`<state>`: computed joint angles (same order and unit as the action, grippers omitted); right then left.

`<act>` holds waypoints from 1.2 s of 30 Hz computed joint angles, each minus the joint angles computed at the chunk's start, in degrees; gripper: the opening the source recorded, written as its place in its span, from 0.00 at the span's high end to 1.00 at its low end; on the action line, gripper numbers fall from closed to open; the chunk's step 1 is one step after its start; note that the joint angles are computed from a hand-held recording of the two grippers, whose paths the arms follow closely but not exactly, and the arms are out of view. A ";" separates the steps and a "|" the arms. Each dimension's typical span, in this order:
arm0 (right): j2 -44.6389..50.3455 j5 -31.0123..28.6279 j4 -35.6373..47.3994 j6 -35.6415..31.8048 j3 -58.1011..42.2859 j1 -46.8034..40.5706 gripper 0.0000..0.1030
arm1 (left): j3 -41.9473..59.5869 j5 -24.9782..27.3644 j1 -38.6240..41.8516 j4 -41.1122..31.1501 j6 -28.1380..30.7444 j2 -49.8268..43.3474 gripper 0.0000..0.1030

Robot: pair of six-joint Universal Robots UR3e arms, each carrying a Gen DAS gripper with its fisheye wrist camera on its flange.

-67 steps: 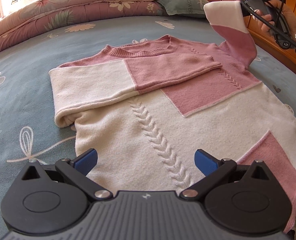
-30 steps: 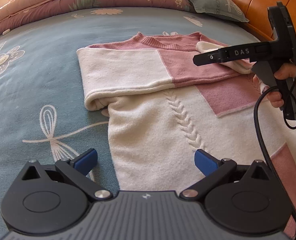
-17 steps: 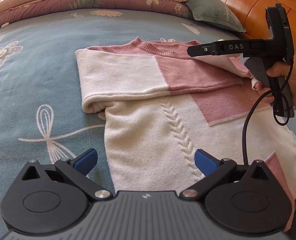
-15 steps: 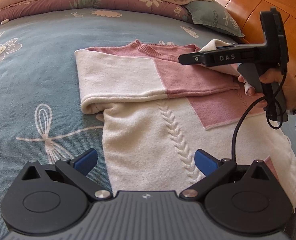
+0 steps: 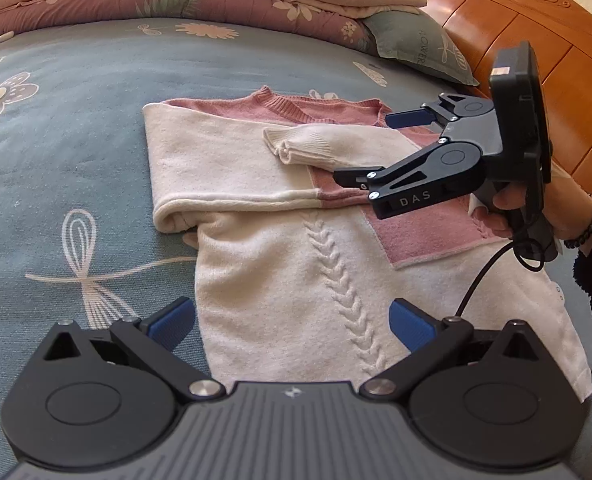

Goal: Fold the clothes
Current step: 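Lay the cream cuff on the chest and open the right gripper, then withdraw the open right gripper back over the sweater body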

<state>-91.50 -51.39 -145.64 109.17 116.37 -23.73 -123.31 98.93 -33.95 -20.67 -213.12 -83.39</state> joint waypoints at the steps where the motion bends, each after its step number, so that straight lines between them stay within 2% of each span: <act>1: -1.14 1.26 2.47 -1.47 -0.20 -2.05 0.00 | 0.01 -0.09 -0.07 0.16 -0.04 0.04 0.01; 5: -4.77 5.30 10.42 -7.18 -1.11 -11.27 0.00 | 0.01 -1.84 0.35 2.14 0.00 -0.12 0.01; 9: -3.86 7.18 11.04 -7.28 -2.68 -20.39 0.00 | 1.13 -3.56 0.03 5.30 0.21 -1.73 0.01; 11: -1.31 7.94 9.98 -4.23 -4.62 -24.52 0.00 | 2.56 -3.61 -0.51 5.82 0.28 -3.20 0.00; 14: 4.16 7.66 4.11 5.49 -7.51 -28.47 0.00 | 5.77 -3.11 -1.53 5.74 0.42 -6.34 0.01; 17: 11.07 5.09 1.57 14.93 -13.06 -29.98 0.00 | 8.40 -3.21 -2.07 5.66 0.40 -9.45 0.01; 19: 13.75 5.04 2.01 16.53 -15.03 -30.34 0.00 | 10.23 -3.23 -2.33 5.10 0.60 -11.60 0.01; 22: 17.16 3.35 0.99 16.38 -16.18 -29.10 0.00 | 12.91 -3.08 -2.79 3.88 0.94 -14.70 0.01; 26: 23.02 -1.88 -5.46 15.75 -17.10 -27.01 0.00 | 15.61 -3.02 -3.02 2.53 1.18 -17.60 0.01; 29: 24.32 0.94 -0.41 18.71 -20.56 -28.78 0.00 | 16.02 -3.21 -3.00 2.47 1.33 -18.25 0.01; 32: 21.36 3.19 -3.93 17.25 -16.49 -30.67 0.00 | 15.63 -3.09 -3.04 2.37 1.41 -17.95 0.01; 36: 20.88 1.27 -2.26 15.02 -17.07 -30.03 0.00 | 15.88 -2.63 -3.19 1.75 1.40 -17.95 0.01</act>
<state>-70.61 -50.12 -147.90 124.18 99.30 -53.76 -107.43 96.29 -37.14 -18.92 -211.72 -101.34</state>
